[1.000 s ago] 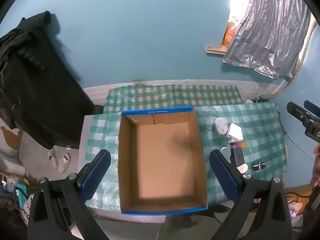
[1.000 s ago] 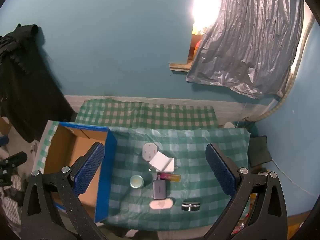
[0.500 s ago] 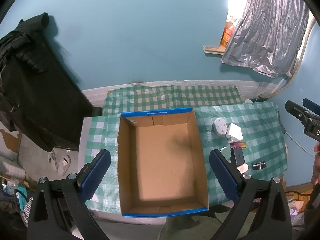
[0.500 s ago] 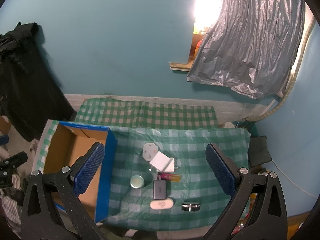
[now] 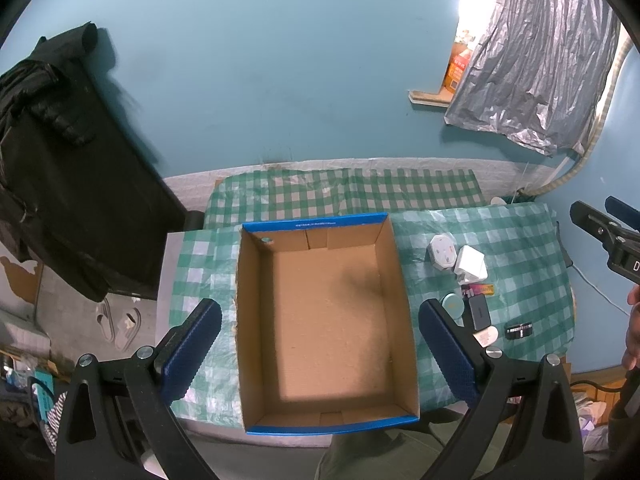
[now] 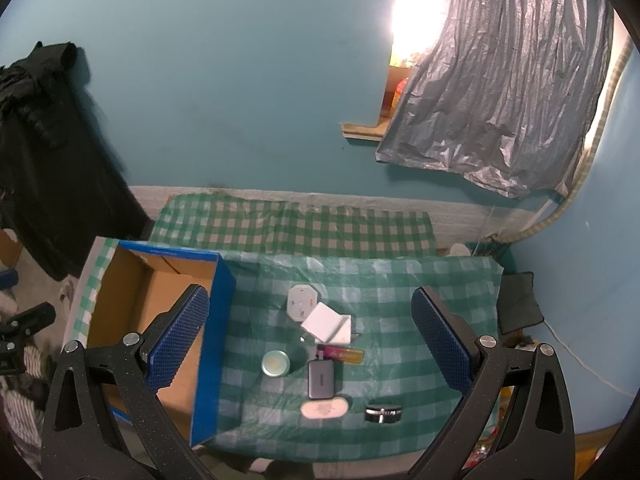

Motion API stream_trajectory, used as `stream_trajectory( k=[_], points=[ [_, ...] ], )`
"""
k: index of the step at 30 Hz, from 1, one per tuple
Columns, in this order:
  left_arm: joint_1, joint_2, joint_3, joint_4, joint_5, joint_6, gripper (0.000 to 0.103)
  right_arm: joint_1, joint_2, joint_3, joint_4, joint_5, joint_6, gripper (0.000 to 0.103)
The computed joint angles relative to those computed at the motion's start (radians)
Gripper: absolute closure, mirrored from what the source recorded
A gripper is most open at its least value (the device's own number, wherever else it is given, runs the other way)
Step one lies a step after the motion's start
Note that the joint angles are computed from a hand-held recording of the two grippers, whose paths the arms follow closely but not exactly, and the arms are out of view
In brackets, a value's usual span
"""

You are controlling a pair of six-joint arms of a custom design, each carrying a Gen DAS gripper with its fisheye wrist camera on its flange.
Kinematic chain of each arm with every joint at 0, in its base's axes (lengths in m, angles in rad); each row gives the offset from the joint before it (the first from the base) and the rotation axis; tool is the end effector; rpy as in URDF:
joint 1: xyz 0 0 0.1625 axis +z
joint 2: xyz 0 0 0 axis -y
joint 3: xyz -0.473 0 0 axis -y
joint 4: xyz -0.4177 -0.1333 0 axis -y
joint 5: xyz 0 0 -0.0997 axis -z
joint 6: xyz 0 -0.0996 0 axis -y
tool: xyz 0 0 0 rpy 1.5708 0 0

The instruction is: Organize rigid objects

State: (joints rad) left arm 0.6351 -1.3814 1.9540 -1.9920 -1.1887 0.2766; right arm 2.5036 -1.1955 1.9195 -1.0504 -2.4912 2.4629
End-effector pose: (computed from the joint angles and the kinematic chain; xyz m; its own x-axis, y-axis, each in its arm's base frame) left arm -0.3213 -0.4485 0.2943 -0.2687 0.9108 -0.3134 0.9035 0.3511 0.2457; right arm 0.4026 -0.2312 0.2121 -0.3523 0.8480 0.3960 0.0467 0.4385 -0.8975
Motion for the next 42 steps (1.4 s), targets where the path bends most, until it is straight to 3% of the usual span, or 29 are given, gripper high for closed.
stream_trajectory(
  k=[42],
  points=[
    [0.015, 0.016, -0.009, -0.001, 0.012, 0.015, 0.003, -0.020, 0.000, 0.013, -0.052, -0.015, -0.066, 0.002]
  ],
)
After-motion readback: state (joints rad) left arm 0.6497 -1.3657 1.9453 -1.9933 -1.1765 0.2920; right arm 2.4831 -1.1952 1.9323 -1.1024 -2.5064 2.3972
